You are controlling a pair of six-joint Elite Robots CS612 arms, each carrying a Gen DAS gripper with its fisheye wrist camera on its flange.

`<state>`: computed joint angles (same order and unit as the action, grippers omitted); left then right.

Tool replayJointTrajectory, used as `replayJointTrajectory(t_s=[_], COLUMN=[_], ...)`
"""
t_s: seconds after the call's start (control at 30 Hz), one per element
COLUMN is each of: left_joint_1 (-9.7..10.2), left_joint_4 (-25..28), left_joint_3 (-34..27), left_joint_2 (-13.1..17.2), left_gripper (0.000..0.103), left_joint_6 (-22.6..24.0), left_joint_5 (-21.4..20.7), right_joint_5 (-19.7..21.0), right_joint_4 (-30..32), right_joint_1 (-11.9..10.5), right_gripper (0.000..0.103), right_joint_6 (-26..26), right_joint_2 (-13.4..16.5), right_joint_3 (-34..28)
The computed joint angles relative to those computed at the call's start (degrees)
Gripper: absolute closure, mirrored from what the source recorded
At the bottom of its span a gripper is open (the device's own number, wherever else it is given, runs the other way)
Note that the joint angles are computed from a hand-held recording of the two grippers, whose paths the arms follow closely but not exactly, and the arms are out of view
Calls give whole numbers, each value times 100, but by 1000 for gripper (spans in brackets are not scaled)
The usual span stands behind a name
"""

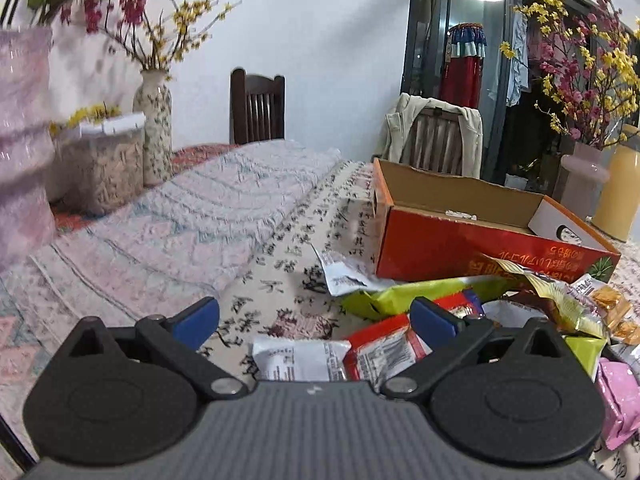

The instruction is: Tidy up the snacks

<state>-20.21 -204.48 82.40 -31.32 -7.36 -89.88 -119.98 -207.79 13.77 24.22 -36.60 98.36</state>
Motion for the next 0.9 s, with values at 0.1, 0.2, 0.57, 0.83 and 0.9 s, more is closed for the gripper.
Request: replayJointTrajectory(t_s=[0.1, 0.2, 0.57, 0.83, 0.9], left_joint_1=[34, 31, 44, 61, 60], left_joint_4=[1, 51, 147, 227, 228], left_joint_3=[-15, -20, -48, -64, -64], left_joint_2=[13, 11, 16, 14, 14], left_gripper=[0, 0, 0, 0, 0], left_joint_6=[-135, -154, -304, -385, -385], left_joint_5=[-114, -122, -155, -190, -186], right_joint_5=[-29, 9, 552, 664, 698], right_joint_4=[118, 302, 941, 1109, 1018], right_joint_1=[-31, -94, -348, -373, -377], right_gripper=[0, 0, 17, 47, 57], right_joint_6=[11, -9, -367, -381, -374], right_joint_2=[10, 17, 39, 75, 76], right_joint_3=[-50, -137, -460, -510, -479])
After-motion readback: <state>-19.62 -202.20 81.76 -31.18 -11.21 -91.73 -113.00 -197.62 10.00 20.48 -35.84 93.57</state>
